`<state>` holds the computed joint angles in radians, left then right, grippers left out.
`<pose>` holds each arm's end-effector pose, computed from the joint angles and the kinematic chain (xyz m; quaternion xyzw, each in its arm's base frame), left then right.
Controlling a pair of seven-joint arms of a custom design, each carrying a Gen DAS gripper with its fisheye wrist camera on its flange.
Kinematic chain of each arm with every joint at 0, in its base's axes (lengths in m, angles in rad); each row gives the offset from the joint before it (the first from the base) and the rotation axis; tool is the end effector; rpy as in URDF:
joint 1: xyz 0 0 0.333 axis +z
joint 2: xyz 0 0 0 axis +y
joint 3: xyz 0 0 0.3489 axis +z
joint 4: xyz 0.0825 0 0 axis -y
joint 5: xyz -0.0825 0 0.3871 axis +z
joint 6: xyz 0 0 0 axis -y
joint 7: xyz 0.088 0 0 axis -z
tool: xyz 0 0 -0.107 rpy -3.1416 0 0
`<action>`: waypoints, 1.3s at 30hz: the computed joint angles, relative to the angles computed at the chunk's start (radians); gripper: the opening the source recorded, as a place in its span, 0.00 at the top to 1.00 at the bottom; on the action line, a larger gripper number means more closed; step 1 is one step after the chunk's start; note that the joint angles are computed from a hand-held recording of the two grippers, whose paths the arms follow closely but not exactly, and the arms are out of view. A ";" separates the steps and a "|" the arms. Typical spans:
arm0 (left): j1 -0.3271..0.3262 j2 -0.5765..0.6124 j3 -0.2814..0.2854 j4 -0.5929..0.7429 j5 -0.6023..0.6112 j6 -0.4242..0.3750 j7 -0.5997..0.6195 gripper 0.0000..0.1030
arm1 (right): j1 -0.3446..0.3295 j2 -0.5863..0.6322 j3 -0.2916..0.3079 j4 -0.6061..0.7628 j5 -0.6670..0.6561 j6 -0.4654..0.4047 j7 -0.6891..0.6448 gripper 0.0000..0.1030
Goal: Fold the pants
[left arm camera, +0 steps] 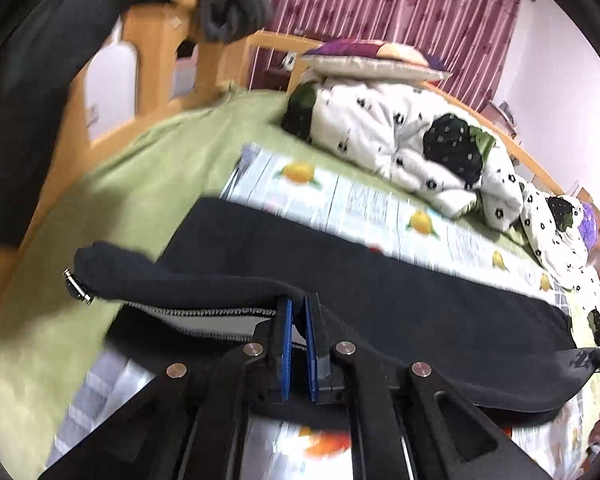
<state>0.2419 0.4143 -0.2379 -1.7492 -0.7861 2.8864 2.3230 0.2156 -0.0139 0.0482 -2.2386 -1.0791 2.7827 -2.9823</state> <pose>0.7079 0.0680 0.4382 -0.6459 0.6430 -0.3656 0.1892 0.5226 0.1821 0.4500 -0.4553 0.8020 -0.2498 0.2952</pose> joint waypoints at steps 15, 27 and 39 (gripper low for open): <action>-0.287 0.462 0.288 0.627 0.485 -0.117 -0.536 0.85 | -0.001 0.434 -0.131 0.433 0.287 0.083 -0.321 0.57; 0.108 0.058 -0.126 -0.012 0.205 -0.077 -0.151 0.28 | 0.126 0.117 -0.130 0.073 0.111 0.015 -0.201 0.39; 0.183 0.011 -0.123 -0.158 -0.188 -0.228 0.083 0.31 | 0.017 0.027 -0.022 -0.200 0.065 0.151 0.026 0.38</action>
